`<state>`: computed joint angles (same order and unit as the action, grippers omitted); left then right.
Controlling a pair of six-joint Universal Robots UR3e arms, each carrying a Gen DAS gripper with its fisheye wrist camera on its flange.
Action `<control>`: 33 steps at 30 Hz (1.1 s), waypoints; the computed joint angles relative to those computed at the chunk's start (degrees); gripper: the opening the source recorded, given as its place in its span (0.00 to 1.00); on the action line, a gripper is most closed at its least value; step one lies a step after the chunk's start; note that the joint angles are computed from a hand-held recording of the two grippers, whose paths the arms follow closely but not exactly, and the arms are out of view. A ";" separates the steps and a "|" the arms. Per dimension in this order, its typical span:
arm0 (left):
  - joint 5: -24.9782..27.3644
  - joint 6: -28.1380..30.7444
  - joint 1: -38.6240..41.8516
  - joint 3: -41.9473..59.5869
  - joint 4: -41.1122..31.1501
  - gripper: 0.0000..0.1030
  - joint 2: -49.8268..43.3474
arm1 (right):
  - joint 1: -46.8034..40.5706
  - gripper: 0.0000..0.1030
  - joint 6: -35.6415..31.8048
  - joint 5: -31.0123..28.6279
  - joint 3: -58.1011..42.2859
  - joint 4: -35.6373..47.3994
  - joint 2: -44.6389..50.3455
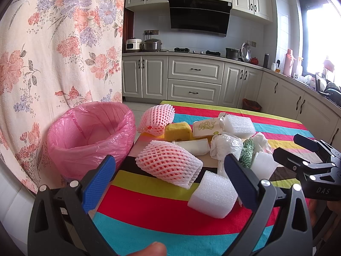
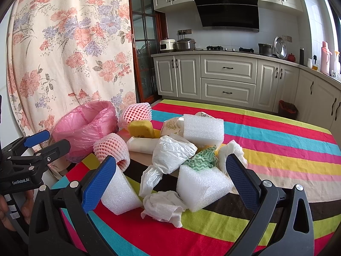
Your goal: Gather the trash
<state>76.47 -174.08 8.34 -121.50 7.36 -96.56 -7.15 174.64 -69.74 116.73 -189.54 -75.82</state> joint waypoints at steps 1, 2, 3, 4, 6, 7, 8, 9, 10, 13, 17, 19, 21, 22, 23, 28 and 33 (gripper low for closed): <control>-0.02 0.00 0.03 -0.05 0.05 0.96 0.01 | 0.00 0.94 0.00 0.00 0.00 0.00 0.00; 0.04 -0.05 -0.01 -0.01 0.04 0.96 -0.02 | 0.02 0.94 -0.03 -0.04 0.02 -0.11 0.03; -0.03 -0.01 0.08 -0.12 0.09 0.96 0.04 | 0.00 0.94 -0.02 0.00 -0.03 -0.11 0.09; 0.03 -0.03 -0.01 -0.01 0.00 0.96 0.00 | 0.00 0.94 -0.02 0.00 -0.03 -0.11 0.09; 0.03 -0.03 -0.01 -0.01 0.00 0.96 0.00 | 0.00 0.94 0.01 -0.02 0.05 -0.18 0.07; -0.01 -0.02 0.03 -0.04 0.04 0.96 0.01 | 0.00 0.94 -0.01 0.00 -0.04 -0.08 0.11; 0.03 0.01 0.00 -0.01 0.05 0.96 -0.02 | 0.00 0.94 -0.01 0.00 -0.04 -0.08 0.11; 0.00 -0.01 0.01 0.02 0.00 0.96 -0.03 | -0.01 0.94 -0.02 -0.02 0.00 -0.07 0.08; -0.03 -0.02 0.05 -0.01 -0.04 0.96 0.00 | -0.02 0.94 0.00 0.00 0.04 -0.11 0.08; -0.13 0.12 0.23 -0.09 -0.04 0.96 -0.03 | -0.01 0.94 -0.03 -0.02 -0.04 0.12 -0.04; -0.38 0.06 0.29 0.00 -0.07 0.96 -0.20 | 0.05 0.94 -0.04 -0.13 -0.15 -1.31 2.36; -0.65 0.18 0.33 0.07 0.24 0.96 -0.82 | -0.11 0.94 -0.20 -0.27 0.05 -0.81 2.32; -1.21 0.29 0.52 0.20 0.13 0.96 -1.41 | -0.22 0.94 -0.24 -0.39 0.06 -0.29 2.40; -1.10 0.21 0.29 0.61 -0.05 0.96 -1.93 | -0.43 0.94 -0.16 -0.24 0.10 0.09 2.46; -0.93 0.07 -0.04 0.96 -0.27 0.96 -2.39 | -0.63 0.94 -0.15 -0.04 0.12 0.37 2.58; -1.86 0.29 -0.04 2.18 -1.20 0.96 -4.91 | -0.59 0.94 0.41 -1.29 -2.24 3.71 4.56; -3.08 1.20 -0.68 2.81 -1.92 0.96 -7.03 | -0.92 0.94 0.70 -1.94 -5.20 6.67 7.17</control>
<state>73.39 -172.88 7.66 -118.69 5.44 -103.59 -8.07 175.35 -71.68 111.53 -182.87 -68.65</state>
